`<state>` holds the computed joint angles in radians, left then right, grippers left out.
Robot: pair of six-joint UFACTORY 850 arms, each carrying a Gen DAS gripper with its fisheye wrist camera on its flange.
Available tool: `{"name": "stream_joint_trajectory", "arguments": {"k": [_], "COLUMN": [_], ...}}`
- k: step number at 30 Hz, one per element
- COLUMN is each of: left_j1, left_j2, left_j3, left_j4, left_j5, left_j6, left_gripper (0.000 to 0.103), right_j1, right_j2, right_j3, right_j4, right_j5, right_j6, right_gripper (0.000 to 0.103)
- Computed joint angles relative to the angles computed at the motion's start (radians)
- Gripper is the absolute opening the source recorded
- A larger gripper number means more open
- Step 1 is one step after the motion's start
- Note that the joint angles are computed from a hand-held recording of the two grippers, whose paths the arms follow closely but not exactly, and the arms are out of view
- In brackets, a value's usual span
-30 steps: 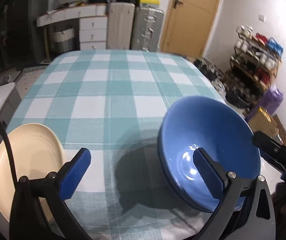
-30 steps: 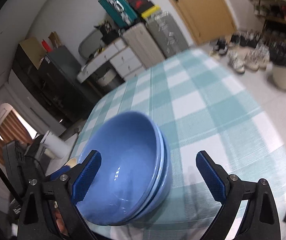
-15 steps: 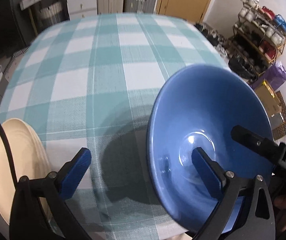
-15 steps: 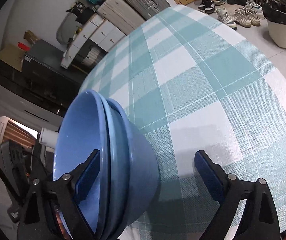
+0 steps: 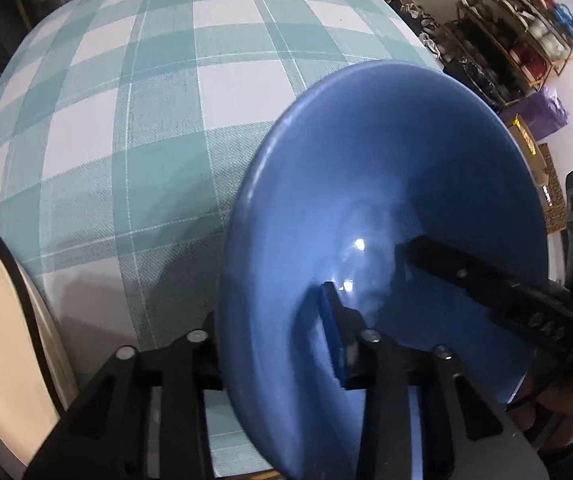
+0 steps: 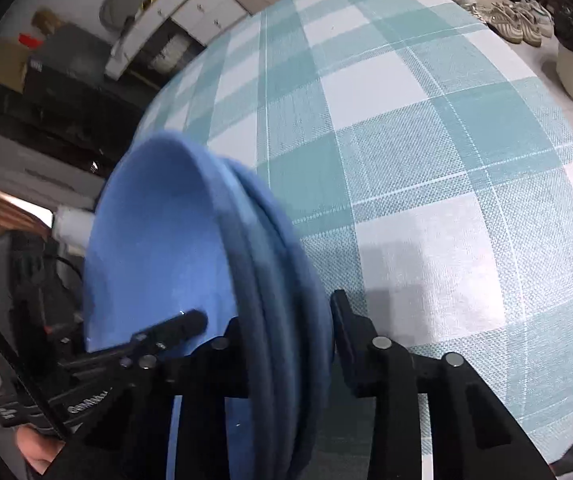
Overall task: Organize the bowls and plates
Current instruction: 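Lift the bowl stack with both tools and carry it over the cream plates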
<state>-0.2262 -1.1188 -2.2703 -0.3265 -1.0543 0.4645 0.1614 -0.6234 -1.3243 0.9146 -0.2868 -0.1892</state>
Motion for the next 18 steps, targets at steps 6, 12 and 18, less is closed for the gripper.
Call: {"name": "stream_joint_trajectory", "arguments": {"k": [6, 12, 18], "left_j1": [0.007, 0.020, 0.035], "left_j2": [-0.008, 0.011, 0.024], "left_j3": [-0.016, 0.003, 0.025], "left_j4": [-0.017, -0.016, -0.014], "left_j5": [-0.032, -0.048, -0.051], "left_j6": [-0.018, -0.030, -0.033], "left_gripper": [0.024, 0.023, 0.023], "right_j1": [0.001, 0.008, 0.015], "right_j2": [0.001, 0.007, -0.013], "right_j3": [-0.016, -0.035, -0.063], "right_j4": [-0.167, -0.276, -0.295], "right_j5": [-0.016, -0.024, -0.044], "right_j6": [0.137, 0.217, 0.232], "right_gripper": [0.020, 0.018, 0.018]}}
